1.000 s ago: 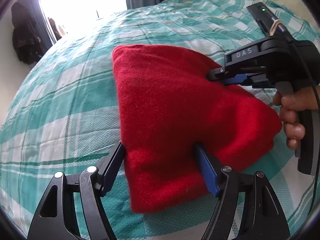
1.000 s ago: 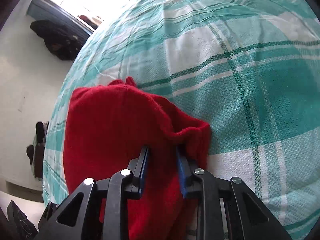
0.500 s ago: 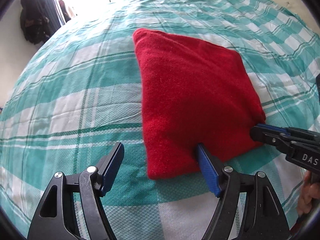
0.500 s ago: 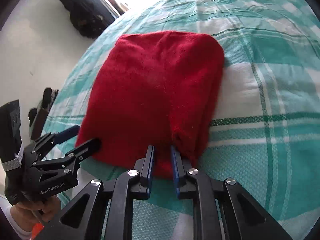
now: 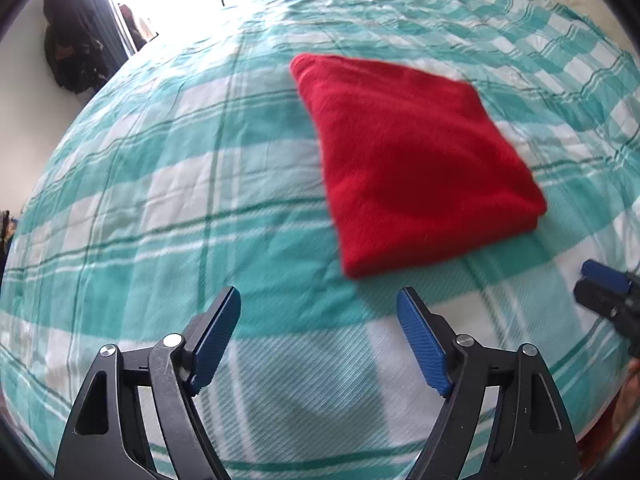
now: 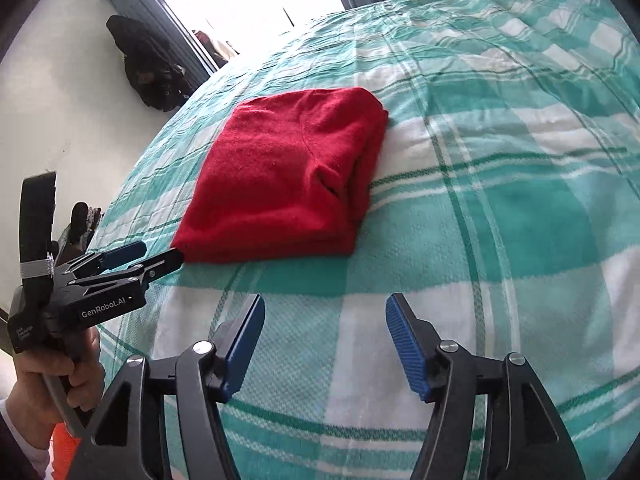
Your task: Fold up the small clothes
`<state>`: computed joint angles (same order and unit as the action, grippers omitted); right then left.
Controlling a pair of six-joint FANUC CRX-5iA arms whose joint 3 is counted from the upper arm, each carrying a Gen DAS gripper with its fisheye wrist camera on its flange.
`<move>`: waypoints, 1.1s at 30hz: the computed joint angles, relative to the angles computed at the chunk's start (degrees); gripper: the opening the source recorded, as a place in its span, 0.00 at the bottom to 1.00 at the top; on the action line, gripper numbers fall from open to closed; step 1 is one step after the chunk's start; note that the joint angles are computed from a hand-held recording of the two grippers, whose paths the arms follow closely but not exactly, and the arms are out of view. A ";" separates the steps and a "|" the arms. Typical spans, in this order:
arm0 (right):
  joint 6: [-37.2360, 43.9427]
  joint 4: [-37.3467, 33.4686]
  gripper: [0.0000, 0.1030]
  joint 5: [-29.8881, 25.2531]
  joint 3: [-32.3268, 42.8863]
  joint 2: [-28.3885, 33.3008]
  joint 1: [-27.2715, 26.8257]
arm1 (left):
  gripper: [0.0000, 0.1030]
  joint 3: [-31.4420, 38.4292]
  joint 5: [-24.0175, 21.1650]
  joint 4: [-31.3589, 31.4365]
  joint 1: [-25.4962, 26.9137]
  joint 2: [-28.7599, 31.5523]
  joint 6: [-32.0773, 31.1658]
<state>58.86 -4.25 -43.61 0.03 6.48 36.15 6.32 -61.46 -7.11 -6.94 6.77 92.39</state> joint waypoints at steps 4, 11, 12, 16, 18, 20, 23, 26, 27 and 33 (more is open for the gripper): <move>2.71 -4.67 0.65 0.86 -2.02 -2.12 -1.98 | 0.81 -7.73 2.15 7.03 5.82 -4.62 -4.93; 10.22 -16.20 0.73 1.67 10.17 5.43 -9.60 | 0.88 -2.94 8.08 23.18 10.53 1.62 -8.37; 12.46 -19.56 0.74 0.28 13.74 7.87 -11.05 | 0.88 -0.01 7.43 23.23 9.98 4.30 -8.01; 13.44 -28.45 0.74 -8.86 27.63 19.03 -15.03 | 0.88 11.94 0.46 23.78 8.17 15.85 -5.16; 10.22 -28.66 0.75 -11.82 30.87 22.77 -15.04 | 0.89 15.15 -1.69 22.99 7.37 19.13 -3.21; 9.73 -26.72 0.73 -11.39 30.97 23.66 -13.77 | 0.89 13.97 0.03 23.56 7.01 18.78 -2.85; 11.76 -31.83 0.26 -15.12 34.69 26.00 -14.69 | 0.34 14.66 -2.41 28.75 7.20 20.03 -6.62; 11.32 -26.50 0.21 -15.22 36.58 26.26 -12.79 | 0.24 16.75 -2.29 25.93 6.39 18.78 -6.21; 12.37 -24.88 0.20 -14.62 37.15 25.83 -12.05 | 0.23 16.88 -1.50 26.18 6.44 18.02 -6.78; 18.79 -21.13 0.20 -12.15 43.01 23.87 -9.26 | 0.23 18.16 1.96 28.94 8.87 13.60 -8.88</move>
